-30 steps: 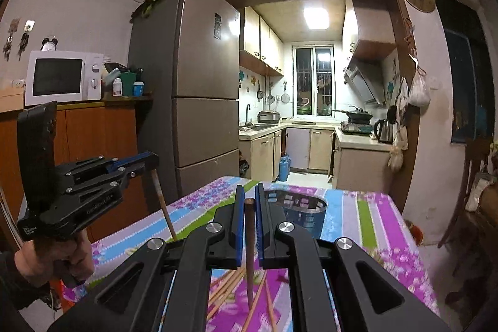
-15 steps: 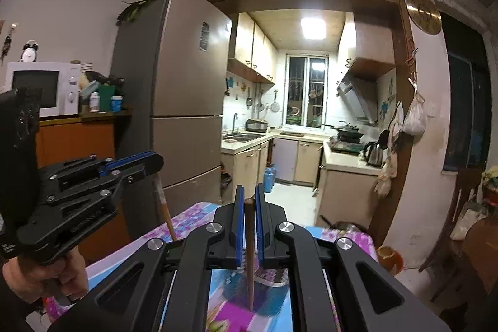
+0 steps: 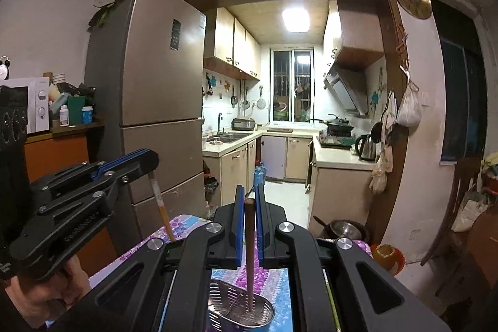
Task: Organize utensils
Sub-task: 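Lower the chopsticks into the blue holder and open both grippers, then move both grippers back down to the chopsticks on the tablecloth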
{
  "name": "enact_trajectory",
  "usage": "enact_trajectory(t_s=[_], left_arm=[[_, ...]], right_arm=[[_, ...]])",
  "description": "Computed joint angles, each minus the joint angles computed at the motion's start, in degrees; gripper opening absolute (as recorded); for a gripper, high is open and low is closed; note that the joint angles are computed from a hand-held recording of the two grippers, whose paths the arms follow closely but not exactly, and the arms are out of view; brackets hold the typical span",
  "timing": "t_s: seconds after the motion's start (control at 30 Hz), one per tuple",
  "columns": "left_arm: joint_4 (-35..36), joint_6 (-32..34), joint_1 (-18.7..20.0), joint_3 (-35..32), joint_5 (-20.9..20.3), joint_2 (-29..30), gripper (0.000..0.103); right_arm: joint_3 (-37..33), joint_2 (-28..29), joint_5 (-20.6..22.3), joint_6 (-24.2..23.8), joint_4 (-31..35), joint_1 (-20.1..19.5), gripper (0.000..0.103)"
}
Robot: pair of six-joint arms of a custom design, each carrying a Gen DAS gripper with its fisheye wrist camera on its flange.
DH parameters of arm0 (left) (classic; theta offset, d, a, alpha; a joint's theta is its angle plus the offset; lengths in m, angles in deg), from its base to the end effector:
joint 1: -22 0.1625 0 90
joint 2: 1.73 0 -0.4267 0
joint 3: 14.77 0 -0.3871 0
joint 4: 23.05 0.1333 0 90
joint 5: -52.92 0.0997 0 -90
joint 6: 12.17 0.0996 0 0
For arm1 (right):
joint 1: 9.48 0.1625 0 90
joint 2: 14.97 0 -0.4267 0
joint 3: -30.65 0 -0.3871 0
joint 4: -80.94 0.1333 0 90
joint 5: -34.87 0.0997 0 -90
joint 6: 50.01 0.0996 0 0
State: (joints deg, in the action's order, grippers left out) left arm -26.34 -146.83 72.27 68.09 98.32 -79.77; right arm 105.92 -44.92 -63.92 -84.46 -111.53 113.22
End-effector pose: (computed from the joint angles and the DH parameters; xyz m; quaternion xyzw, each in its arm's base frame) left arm -0.1904 -0.5470 0.4459 0.2531 0.6674 -0.6314 0.3031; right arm 0.5200 -0.5915 0.1306 0.4537 -0.7498 0.4758 0.0746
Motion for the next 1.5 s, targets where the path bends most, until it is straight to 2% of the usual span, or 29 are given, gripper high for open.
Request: enact_trajectory(t_s=[0.4,0.67,0.9,0.93,1.0,1.03,1.07,1.13,1.2,1.3,1.37,1.4,1.43,1.5], left_arm=[[6.2,-6.0,6.8,-6.2,2.2,5.8,0.005],[8.9,-7.2,8.0,-8.0,2.1,7.2,0.006],[8.4,-6.9,6.9,-6.4,0.0,5.7,0.006],[8.2,-7.0,6.3,-5.0,-0.3,4.7,0.007],[6.3,-7.2,4.2,1.4,-1.1,0.1,0.026],[5.1,-6.7,3.3,4.4,-1.7,-1.7,0.045],[4.1,-6.6,1.5,9.7,-2.5,-5.3,0.055],[1.6,-6.4,-1.1,18.3,-4.6,-11.0,0.061],[1.3,-9.1,-4.9,27.9,-8.9,-17.2,0.061],[5.7,-21.9,-12.0,41.8,-17.6,-24.5,0.061],[9.8,-31.4,-15.4,48.3,-22.7,-23.9,0.058],[12.7,-37.4,-15.6,49.6,-23.2,-22.1,0.054],[15.3,-43.0,-15.1,50.6,-22.2,-20.2,0.042],[15.7,-47.7,-15.0,52.7,-22.5,-17.2,0.036]], right_arm=[[-6.0,6.2,-1.6,0.9,4.5,-2.9,0.008],[-6.8,7.1,-1.8,1.1,5.5,-3.3,0.008],[-4.3,5.8,-1.2,0.8,3.2,-3.3,0.008],[-3.3,5.2,-0.8,0.8,2.4,-3.4,0.008],[1.3,2.7,1.2,0.9,-0.4,-3.5,0.008],[4.3,1.1,2.4,0.9,-2.3,-3.6,0.008],[6.8,-0.2,3.4,0.9,-3.9,-3.8,0.008],[15.4,-4.0,6.3,0.0,-9.5,-4.3,0.01],[24.0,-7.2,8.9,-1.0,-15.9,-5.3,0.016],[36.4,-10.2,12.0,-1.7,-26.2,-7.5,0.019],[42.9,-10.6,12.9,-1.8,-32.4,-9.2,0.019],[45.5,-10.4,13.3,-1.7,-35.1,-10.1,0.019],[48.3,-9.7,13.1,-1.6,-38.7,-11.0,0.019],[52.3,-8.1,12.6,-1.7,-43.8,-12.5,0.019]])
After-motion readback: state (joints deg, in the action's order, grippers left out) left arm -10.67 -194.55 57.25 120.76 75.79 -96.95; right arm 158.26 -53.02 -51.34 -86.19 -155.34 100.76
